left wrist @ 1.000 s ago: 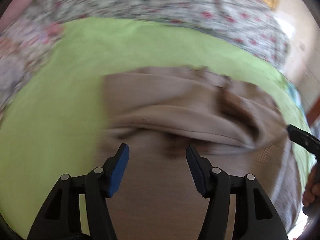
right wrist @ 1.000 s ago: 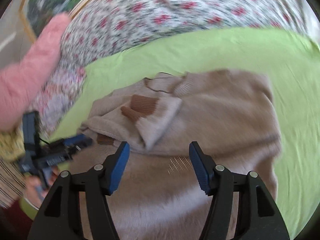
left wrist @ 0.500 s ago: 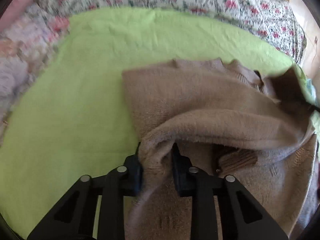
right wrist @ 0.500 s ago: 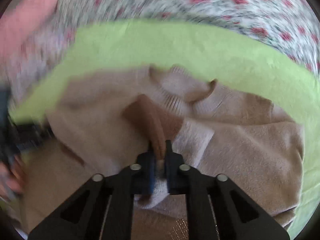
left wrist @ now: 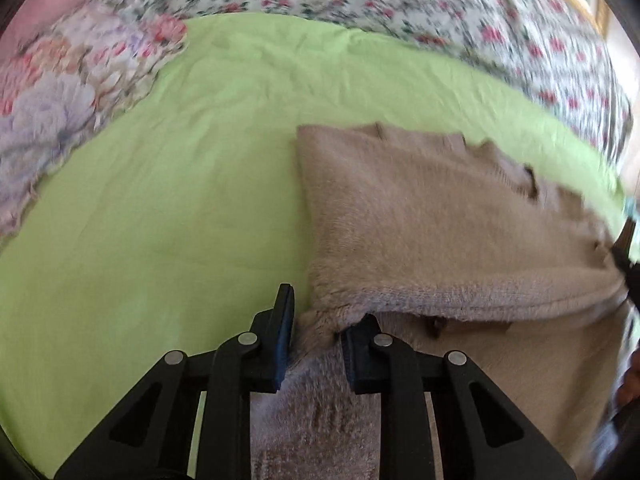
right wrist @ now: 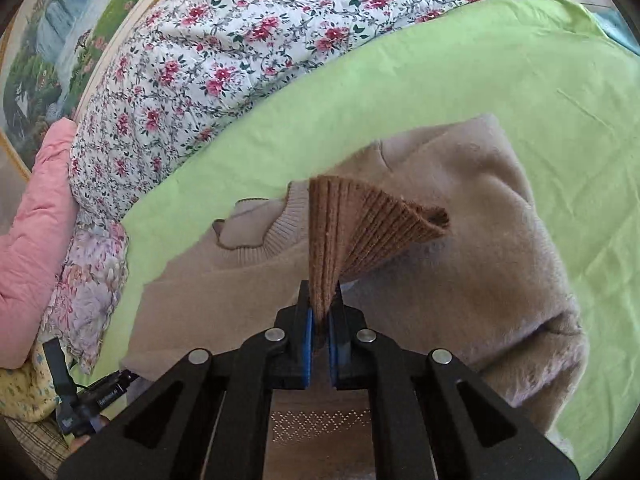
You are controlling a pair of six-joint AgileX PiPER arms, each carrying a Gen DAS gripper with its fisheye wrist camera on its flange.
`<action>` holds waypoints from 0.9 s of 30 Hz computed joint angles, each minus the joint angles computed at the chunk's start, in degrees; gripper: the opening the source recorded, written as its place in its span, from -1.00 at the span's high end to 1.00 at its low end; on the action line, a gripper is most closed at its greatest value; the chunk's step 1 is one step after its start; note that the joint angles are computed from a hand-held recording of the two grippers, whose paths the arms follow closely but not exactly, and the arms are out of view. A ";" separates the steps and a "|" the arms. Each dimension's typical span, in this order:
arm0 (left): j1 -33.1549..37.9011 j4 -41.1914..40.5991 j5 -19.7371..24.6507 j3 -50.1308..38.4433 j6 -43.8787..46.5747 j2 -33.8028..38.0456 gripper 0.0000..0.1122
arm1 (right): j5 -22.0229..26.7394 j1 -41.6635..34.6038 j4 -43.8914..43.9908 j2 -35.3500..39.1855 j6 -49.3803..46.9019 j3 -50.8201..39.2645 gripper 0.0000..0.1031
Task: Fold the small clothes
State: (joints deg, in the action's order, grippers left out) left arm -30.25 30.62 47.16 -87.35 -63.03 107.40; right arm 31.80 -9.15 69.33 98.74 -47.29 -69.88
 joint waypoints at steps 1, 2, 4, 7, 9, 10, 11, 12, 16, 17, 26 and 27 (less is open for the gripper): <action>0.35 -0.37 -1.16 1.00 -0.86 -0.64 0.61 | -0.18 0.00 2.97 -0.77 -3.25 0.48 0.86; 1.26 -1.93 -2.31 1.39 -0.43 -0.82 0.61 | -0.56 0.36 4.49 -1.09 -4.79 0.41 0.86; 2.32 -4.71 -3.69 2.43 -0.05 -0.93 0.61 | -0.01 0.55 0.85 -0.34 -0.98 -1.18 0.86; 3.10 -6.21 -6.11 4.63 0.13 -1.86 0.61 | 1.67 1.06 -10.90 2.17 10.83 -3.83 0.84; 3.29 -6.70 -6.37 4.68 0.73 -1.95 0.61 | 3.62 0.41 -13.41 3.55 14.83 -4.23 0.81; 3.46 -7.00 -6.28 4.37 1.01 -1.79 0.61 | 4.11 -0.22 -12.42 3.86 14.79 -3.79 0.81; 3.53 -7.08 -6.21 4.09 0.99 -1.67 0.61 | 4.56 -0.91 -9.97 4.01 13.03 -3.33 0.81; 3.78 -7.32 -6.29 3.90 1.20 -1.48 0.61 | 4.39 -1.02 -9.27 3.80 12.35 -3.13 0.81; 4.02 -9.25 -6.76 4.61 3.35 -1.96 0.59 | -1.15 -0.01 -6.97 -0.60 8.15 -0.41 0.81; 4.12 -10.03 -6.97 5.10 4.37 -2.38 0.56 | -1.14 0.05 -10.31 -0.48 11.36 -1.03 0.81; 8.89 -29.39 -11.99 9.79 29.53 -9.76 -0.29 | 10.51 -5.37 -11.42 1.90 14.35 -2.84 0.60; 10.93 -34.70 -12.69 9.64 34.09 -9.95 -0.31 | 11.27 -5.73 -10.54 1.99 13.83 -3.22 0.40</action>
State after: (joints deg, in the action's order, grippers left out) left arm -19.31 -4.08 34.47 -77.72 -28.94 97.44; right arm 43.07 -14.88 58.79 100.72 -33.46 -73.10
